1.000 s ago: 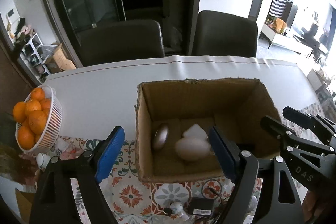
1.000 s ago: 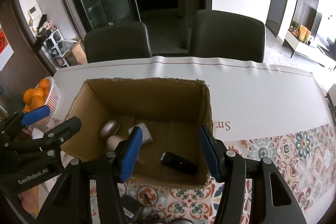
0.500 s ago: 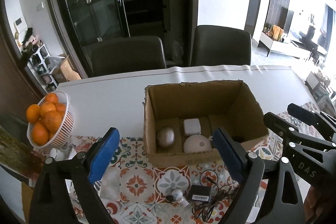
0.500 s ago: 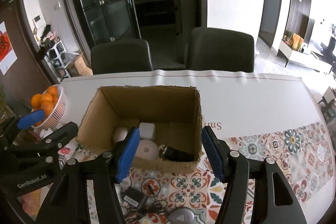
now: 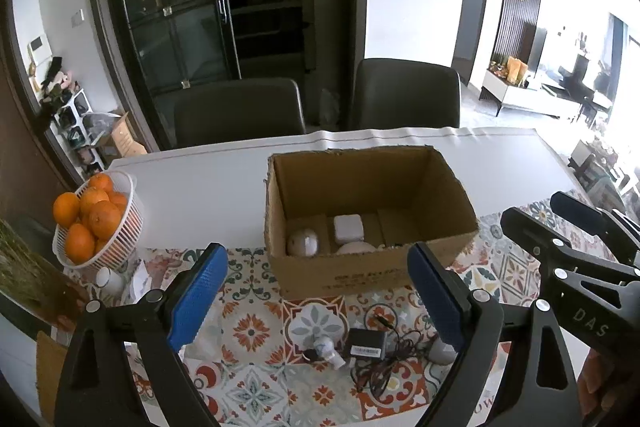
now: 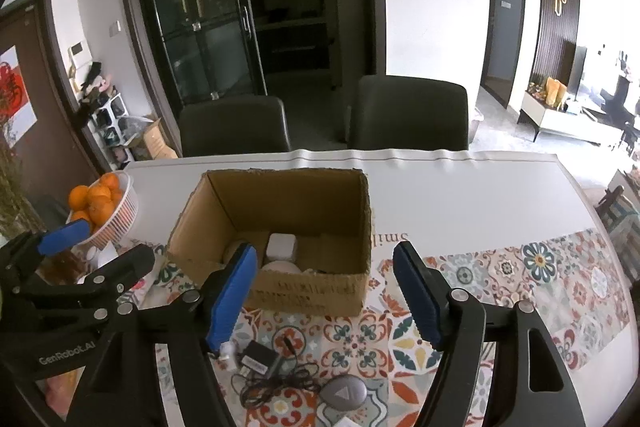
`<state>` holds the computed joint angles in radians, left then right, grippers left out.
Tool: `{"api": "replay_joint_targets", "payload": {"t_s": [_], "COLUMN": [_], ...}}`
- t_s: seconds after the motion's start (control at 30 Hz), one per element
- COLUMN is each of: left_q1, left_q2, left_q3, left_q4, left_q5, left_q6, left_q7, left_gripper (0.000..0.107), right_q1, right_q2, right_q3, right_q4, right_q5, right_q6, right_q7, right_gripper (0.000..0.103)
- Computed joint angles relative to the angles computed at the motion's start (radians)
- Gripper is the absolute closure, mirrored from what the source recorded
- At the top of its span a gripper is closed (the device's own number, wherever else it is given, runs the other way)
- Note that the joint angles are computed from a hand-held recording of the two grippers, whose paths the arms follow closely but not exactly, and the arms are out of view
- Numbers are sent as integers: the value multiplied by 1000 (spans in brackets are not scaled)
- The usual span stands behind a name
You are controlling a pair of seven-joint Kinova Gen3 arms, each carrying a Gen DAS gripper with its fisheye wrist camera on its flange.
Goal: Organize rigid objects
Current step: 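Withdraw both open tools from the box back over the table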
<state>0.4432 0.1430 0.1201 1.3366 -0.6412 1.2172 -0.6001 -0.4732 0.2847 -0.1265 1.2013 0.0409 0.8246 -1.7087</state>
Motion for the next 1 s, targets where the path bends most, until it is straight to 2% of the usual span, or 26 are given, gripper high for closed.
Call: {"api": "replay_joint_targets", "payload": {"t_s": [0.6, 1.0], "left_q1": [32, 25], "left_q2": [-12, -21], "left_q3": [34, 38], "left_q4": [119, 206], "left_q5": [40, 94], "left_q6": [-52, -120], "left_q7": [43, 39], "left_gripper": [15, 16], "right_q1": [38, 25], "right_q2": [-84, -111], "right_q3": [-9, -11], "right_q4": [207, 307], "right_q5": [-17, 34], "right_q6": [-60, -102], "right_q7": [-20, -74], "right_gripper": [31, 31]}}
